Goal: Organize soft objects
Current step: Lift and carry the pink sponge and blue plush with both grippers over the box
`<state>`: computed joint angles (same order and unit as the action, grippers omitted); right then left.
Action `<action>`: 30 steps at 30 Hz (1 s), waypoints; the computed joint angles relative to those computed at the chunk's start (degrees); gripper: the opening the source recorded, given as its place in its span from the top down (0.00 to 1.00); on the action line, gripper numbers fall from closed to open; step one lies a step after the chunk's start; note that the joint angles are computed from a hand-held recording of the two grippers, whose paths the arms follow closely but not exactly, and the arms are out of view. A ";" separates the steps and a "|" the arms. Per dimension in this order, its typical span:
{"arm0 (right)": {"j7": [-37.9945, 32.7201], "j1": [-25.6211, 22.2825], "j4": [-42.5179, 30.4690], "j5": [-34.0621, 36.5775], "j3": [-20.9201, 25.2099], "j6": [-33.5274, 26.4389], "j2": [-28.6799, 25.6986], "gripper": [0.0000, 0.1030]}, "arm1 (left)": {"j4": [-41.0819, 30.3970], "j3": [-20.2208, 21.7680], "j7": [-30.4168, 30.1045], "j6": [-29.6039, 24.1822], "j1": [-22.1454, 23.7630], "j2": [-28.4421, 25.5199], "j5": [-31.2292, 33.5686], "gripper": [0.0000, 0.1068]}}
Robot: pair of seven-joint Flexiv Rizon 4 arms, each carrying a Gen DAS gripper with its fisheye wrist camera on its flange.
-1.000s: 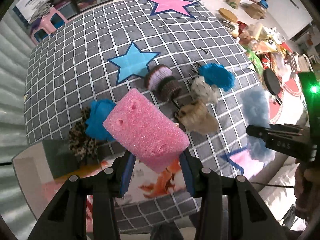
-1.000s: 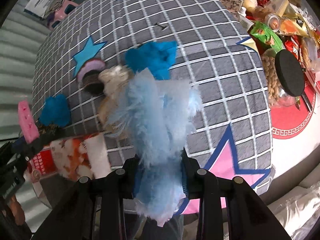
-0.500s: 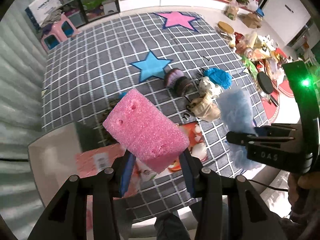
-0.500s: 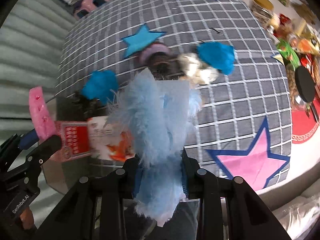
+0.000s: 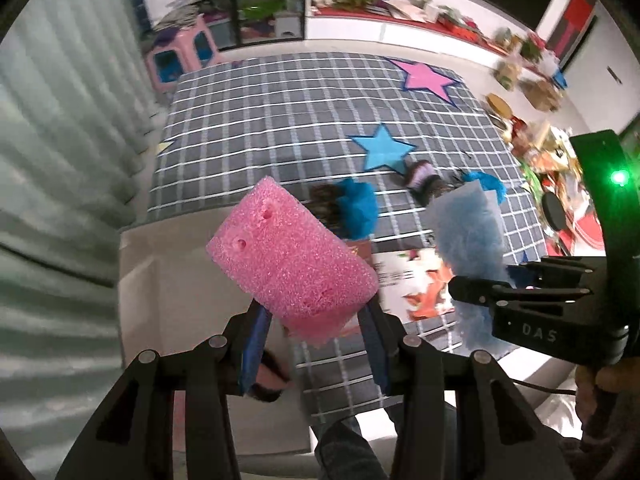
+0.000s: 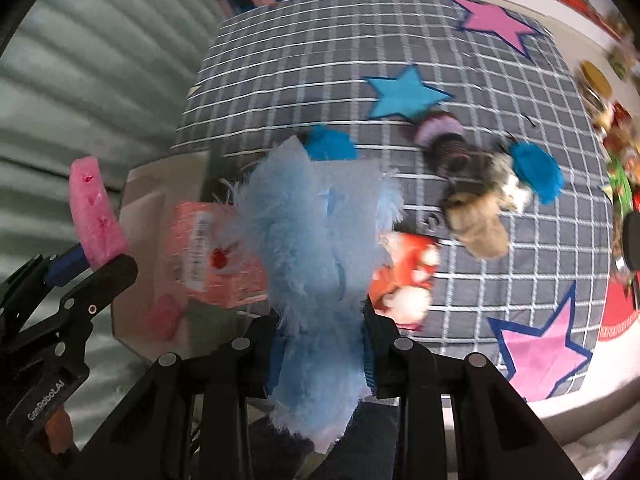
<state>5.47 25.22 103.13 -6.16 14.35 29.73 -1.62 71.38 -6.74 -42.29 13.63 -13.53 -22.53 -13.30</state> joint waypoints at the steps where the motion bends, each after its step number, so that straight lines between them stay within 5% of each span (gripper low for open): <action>1: -0.95 0.16 -1.11 -0.17 -0.16 -0.17 -0.92 0.67 | -0.12 0.27 -0.12 0.21 0.39 -0.09 -0.04 0.56; 30: -25.41 4.11 -32.05 0.74 -3.91 -8.70 -23.53 0.67 | -7.11 3.33 -7.56 1.91 6.36 -7.29 3.45 0.56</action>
<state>-19.94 29.33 71.08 -5.41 10.44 21.03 -25.15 64.26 -3.41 -49.85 15.54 -7.17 -29.83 -9.85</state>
